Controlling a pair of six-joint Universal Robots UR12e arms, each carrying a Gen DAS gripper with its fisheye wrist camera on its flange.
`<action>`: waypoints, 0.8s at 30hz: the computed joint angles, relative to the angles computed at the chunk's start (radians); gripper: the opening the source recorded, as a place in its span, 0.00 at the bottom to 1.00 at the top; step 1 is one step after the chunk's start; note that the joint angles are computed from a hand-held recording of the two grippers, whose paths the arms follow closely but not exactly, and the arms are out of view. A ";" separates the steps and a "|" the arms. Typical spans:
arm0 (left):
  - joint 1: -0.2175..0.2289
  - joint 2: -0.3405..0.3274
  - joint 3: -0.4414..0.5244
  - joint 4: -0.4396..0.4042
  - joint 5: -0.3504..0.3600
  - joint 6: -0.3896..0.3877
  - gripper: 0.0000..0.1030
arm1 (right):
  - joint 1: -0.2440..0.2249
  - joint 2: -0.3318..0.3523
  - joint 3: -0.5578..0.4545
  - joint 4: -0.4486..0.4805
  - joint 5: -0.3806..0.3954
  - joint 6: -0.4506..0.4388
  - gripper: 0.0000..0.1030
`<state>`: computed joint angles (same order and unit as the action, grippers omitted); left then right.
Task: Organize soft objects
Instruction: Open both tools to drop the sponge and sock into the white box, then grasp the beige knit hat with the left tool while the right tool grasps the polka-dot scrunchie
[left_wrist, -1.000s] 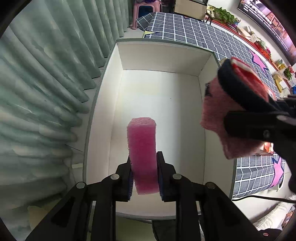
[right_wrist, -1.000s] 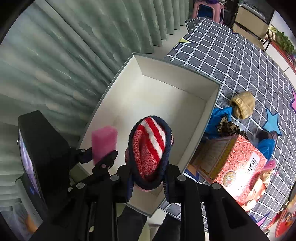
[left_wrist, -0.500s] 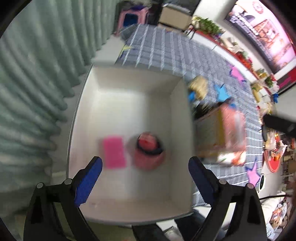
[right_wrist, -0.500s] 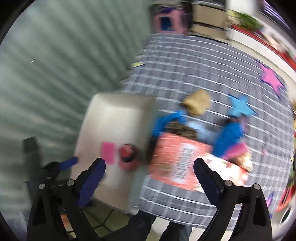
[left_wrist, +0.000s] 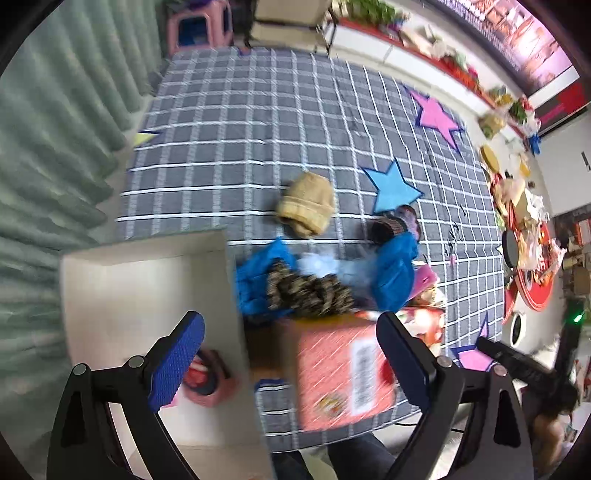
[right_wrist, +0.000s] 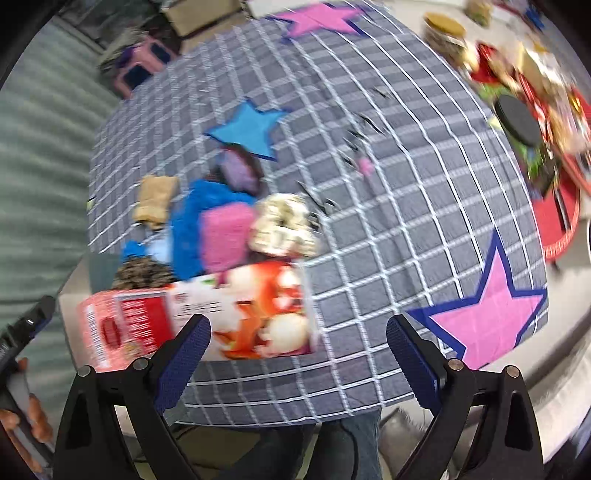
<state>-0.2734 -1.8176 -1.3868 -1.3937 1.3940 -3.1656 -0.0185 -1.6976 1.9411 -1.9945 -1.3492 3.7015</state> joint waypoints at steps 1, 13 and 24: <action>-0.013 -0.029 0.035 -0.028 0.014 -0.007 0.93 | -0.012 0.004 0.008 0.005 0.010 0.002 0.94; -0.116 -0.320 0.343 -0.258 0.240 -0.022 0.93 | -0.034 0.138 -0.037 0.038 0.024 -0.154 0.94; -0.124 -0.418 0.409 -0.365 0.276 -0.127 0.93 | -0.029 0.254 -0.094 0.055 -0.046 -0.290 0.94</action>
<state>-0.3975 -2.2357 -0.9777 -1.7584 1.6696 -3.2922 -0.0470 -1.4439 1.8470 -1.9397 -1.3951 3.4110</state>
